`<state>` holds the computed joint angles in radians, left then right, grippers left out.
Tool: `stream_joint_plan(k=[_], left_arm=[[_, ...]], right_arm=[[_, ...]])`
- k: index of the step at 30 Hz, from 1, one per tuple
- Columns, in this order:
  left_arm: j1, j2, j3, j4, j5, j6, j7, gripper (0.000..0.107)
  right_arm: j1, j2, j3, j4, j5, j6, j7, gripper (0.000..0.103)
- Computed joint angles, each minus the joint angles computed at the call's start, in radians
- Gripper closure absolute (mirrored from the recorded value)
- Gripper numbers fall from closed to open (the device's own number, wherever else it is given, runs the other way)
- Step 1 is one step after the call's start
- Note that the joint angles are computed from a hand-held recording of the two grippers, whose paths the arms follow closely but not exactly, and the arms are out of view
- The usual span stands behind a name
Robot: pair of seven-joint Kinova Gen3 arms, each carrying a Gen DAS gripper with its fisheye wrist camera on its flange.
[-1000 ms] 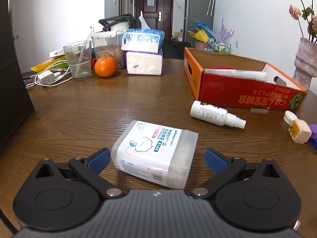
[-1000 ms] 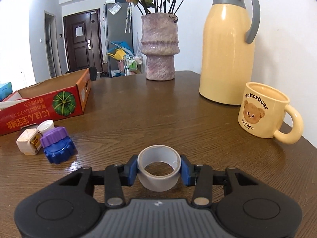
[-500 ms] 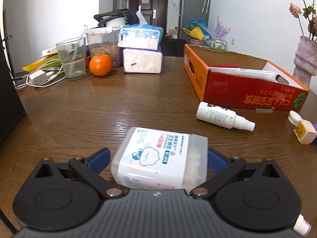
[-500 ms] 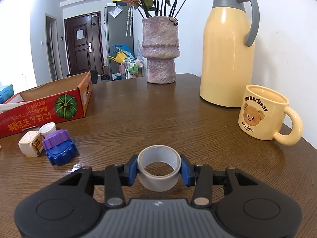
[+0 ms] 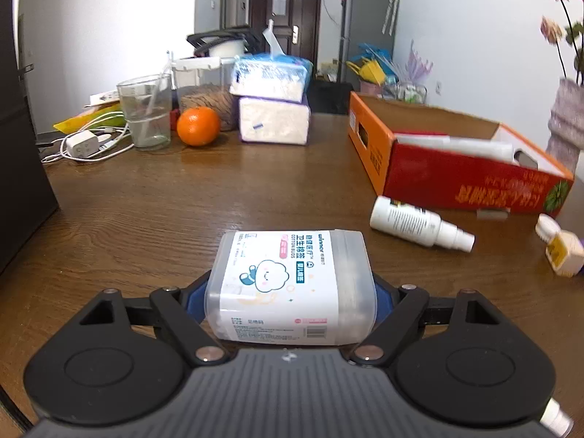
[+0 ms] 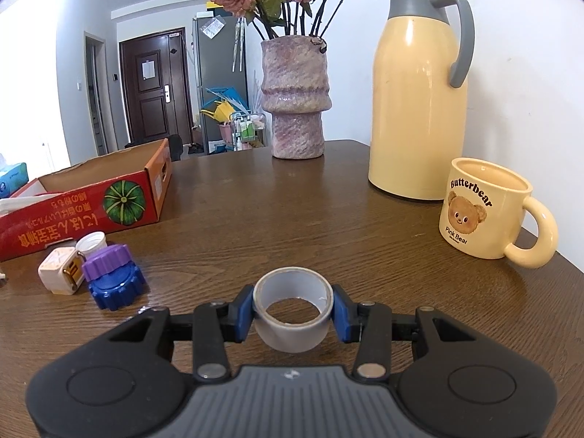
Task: Organize rigid objects
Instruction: 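Carry the wipes container and the tape roll over the cardboard box with both grippers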
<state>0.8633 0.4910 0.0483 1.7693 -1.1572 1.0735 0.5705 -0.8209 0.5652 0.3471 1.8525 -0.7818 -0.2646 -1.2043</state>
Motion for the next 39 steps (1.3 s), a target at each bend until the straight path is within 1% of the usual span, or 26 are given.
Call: stream_joint_plan(k=[8,13,16,18,21,30,33,39], left_arm=[[0.057,0.020,0.000,-0.033,-0.018,0.110,0.074,0.025],[0.073,0.014,0.011,-0.034,-0.039,0.121,0.120,0.025],[0.086,0.021,0.016,-0.049,-0.042,0.145,0.135,0.025],[0.095,0.027,0.019,-0.064,-0.038,0.166,0.138,0.025],[0.107,0.024,0.021,-0.070,-0.043,0.172,0.158,0.025],[0.143,0.032,0.025,-0.105,-0.070,0.214,0.181,0.025],[0.146,0.035,0.026,-0.124,-0.077,0.219,0.166,0.025],[0.151,0.047,0.018,-0.179,-0.092,0.218,0.114,0.025]], right_arm=[[0.027,-0.009,-0.045,0.016,0.012,-0.042,0.000,0.061],[0.050,-0.016,-0.084,0.027,0.013,-0.071,0.013,0.061],[0.066,-0.021,-0.119,0.043,0.019,-0.118,0.016,0.061],[0.099,-0.028,-0.167,0.053,0.045,-0.140,0.003,0.061],[0.113,-0.032,-0.198,0.055,0.060,-0.147,0.013,0.061],[0.149,-0.054,-0.306,0.070,0.193,-0.191,-0.031,0.061],[0.155,-0.060,-0.330,0.066,0.231,-0.197,-0.049,0.061],[0.158,-0.065,-0.360,0.033,0.309,-0.174,-0.078,0.061]])
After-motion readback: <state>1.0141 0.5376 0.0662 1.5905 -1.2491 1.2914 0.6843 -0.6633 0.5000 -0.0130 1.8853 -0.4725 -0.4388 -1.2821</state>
